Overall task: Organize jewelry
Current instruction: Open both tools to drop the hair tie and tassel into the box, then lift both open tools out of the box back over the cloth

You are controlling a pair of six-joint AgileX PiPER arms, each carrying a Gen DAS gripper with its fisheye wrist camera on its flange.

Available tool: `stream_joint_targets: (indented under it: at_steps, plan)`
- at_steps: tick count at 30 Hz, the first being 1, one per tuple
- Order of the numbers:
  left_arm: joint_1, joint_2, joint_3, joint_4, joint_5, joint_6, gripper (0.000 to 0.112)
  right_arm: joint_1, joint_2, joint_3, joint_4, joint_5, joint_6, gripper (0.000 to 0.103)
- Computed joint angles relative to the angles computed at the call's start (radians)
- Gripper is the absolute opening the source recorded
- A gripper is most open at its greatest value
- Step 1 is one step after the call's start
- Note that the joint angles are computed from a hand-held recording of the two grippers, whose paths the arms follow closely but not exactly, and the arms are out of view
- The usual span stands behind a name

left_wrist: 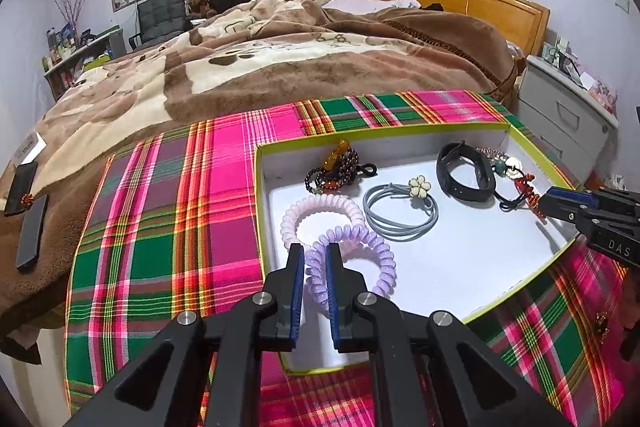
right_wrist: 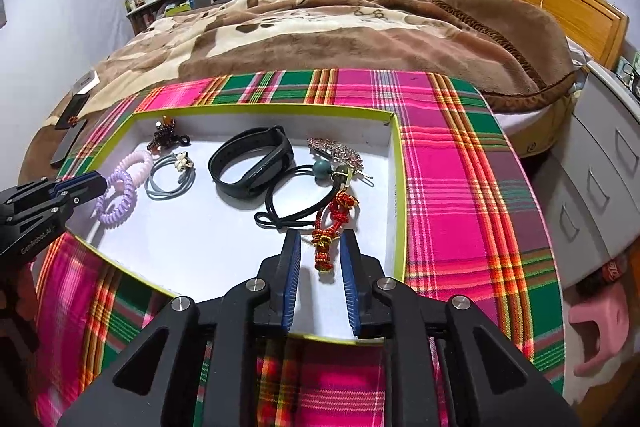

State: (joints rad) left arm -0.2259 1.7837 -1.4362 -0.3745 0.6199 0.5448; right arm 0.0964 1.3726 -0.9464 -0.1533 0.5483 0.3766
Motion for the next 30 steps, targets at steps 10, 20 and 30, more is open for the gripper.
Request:
stream_joint_targets:
  at_steps: [10, 20, 30]
  plan:
    - [0.053, -0.127, 0.11, -0.147, -0.01, 0.128, 0.014, 0.044, -0.139, 0.055, -0.026, 0.018, 0.057, 0.022]
    - [0.11, -0.403, 0.377, -0.326, 0.002, 0.316, 0.014, 0.266, -0.387, 0.188, -0.26, 0.122, 0.399, 0.034]
    - [0.156, -0.643, 0.593, -0.384, 0.07, 0.385, 0.014, 0.83, -0.554, 0.294, -0.628, 0.48, 1.011, 0.034]
